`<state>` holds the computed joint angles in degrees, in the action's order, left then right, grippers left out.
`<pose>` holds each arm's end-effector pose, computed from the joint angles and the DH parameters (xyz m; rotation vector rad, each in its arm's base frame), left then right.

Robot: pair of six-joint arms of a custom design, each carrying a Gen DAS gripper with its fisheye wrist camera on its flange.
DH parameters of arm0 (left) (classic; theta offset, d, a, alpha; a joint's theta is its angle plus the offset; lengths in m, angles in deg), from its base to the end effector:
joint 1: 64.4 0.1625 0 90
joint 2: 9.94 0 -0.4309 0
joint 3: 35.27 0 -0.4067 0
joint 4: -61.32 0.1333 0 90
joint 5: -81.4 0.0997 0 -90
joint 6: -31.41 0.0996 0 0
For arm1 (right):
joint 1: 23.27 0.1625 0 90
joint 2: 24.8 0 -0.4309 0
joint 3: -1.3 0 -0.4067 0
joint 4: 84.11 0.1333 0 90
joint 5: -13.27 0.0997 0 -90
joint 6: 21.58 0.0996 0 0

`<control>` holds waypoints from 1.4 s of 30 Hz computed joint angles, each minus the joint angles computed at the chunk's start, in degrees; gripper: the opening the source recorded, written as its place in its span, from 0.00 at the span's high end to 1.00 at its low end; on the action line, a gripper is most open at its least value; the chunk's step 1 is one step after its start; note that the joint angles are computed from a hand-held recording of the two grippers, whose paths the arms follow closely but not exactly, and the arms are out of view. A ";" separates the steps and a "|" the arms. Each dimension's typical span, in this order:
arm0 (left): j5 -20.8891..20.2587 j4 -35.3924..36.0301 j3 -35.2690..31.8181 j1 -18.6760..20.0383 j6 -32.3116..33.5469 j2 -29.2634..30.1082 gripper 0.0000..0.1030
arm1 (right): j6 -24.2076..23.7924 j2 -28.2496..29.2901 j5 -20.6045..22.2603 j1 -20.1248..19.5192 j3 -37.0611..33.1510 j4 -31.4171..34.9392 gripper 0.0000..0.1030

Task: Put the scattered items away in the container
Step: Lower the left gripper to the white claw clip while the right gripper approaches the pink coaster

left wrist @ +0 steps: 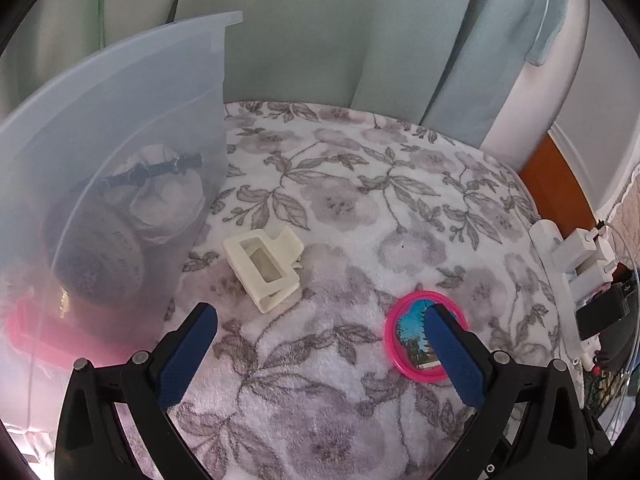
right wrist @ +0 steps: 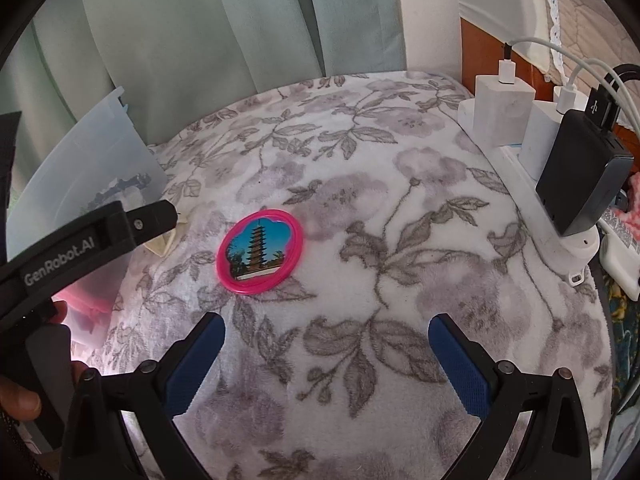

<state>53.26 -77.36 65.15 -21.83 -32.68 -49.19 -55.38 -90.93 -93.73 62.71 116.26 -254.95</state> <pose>-0.3048 -0.5802 0.0114 -0.1755 2.1910 -0.9514 0.0635 -0.5830 0.2225 0.5659 -2.5662 0.5853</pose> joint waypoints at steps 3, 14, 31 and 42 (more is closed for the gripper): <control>0.93 7.70 -1.37 0.64 -7.11 0.08 0.00 | 0.33 0.49 -0.09 -0.08 -0.35 -0.11 0.00; -0.95 8.97 -2.16 3.02 -12.65 0.32 0.00 | -3.16 3.54 1.24 0.50 -2.65 1.17 0.00; -2.08 9.63 -3.30 4.82 -16.20 0.54 0.16 | -12.98 9.37 -0.87 2.71 -5.39 -2.97 0.05; -0.78 10.99 -5.16 5.26 -16.39 1.62 0.19 | -15.98 12.82 -3.05 4.00 -7.77 -5.28 0.08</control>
